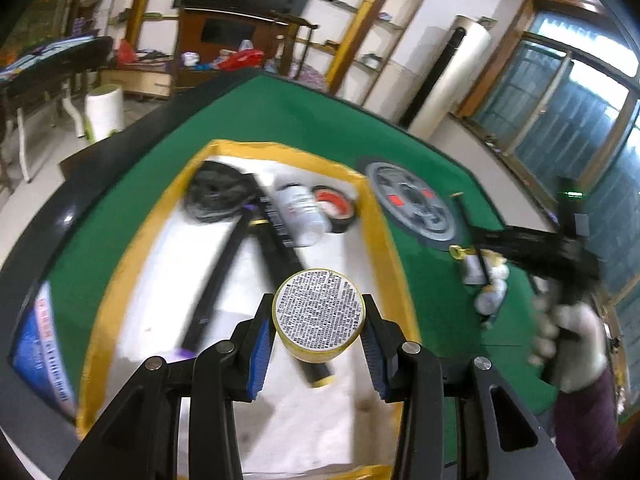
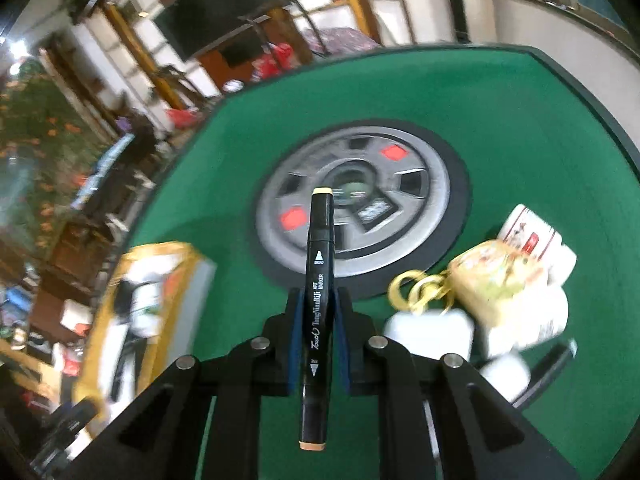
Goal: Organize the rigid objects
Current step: 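Carry the tape roll into the tray and open the left gripper while the right carries its marker over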
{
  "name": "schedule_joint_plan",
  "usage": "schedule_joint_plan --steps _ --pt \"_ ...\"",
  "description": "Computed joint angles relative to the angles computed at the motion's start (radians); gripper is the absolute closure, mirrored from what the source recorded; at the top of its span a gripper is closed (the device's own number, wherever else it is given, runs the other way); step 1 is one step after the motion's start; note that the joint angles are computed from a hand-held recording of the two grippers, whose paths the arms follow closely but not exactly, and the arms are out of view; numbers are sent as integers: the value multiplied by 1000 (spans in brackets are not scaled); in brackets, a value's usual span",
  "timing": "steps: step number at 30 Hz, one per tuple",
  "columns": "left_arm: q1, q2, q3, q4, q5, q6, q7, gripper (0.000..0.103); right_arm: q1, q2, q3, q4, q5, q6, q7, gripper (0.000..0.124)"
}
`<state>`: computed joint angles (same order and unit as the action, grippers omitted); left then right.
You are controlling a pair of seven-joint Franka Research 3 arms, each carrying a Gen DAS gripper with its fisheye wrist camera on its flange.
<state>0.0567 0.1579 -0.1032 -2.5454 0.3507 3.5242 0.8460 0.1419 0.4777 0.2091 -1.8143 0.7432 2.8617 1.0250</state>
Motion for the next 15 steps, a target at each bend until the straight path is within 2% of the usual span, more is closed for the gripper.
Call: schedule_joint_plan --steps 2,4,9,12,13,15 --pt "-73 -6 52 -19 -140 -12 103 60 -48 -52 73 -49 94 -16 -101 109" --pt "-119 -9 84 -32 -252 -19 188 60 -60 -101 106 -93 178 -51 -186 109" --pt "-220 13 164 -3 -505 -61 411 60 -5 -153 100 -133 245 -150 -248 109" --pt "-223 43 182 33 -527 -96 450 60 57 -154 79 -136 233 -187 -232 109" --pt "-245 55 204 49 -545 -109 470 60 79 -154 69 -138 224 -183 -227 109" --pt "-247 77 213 73 -532 -118 475 60 129 -149 47 -139 196 -170 -203 109"
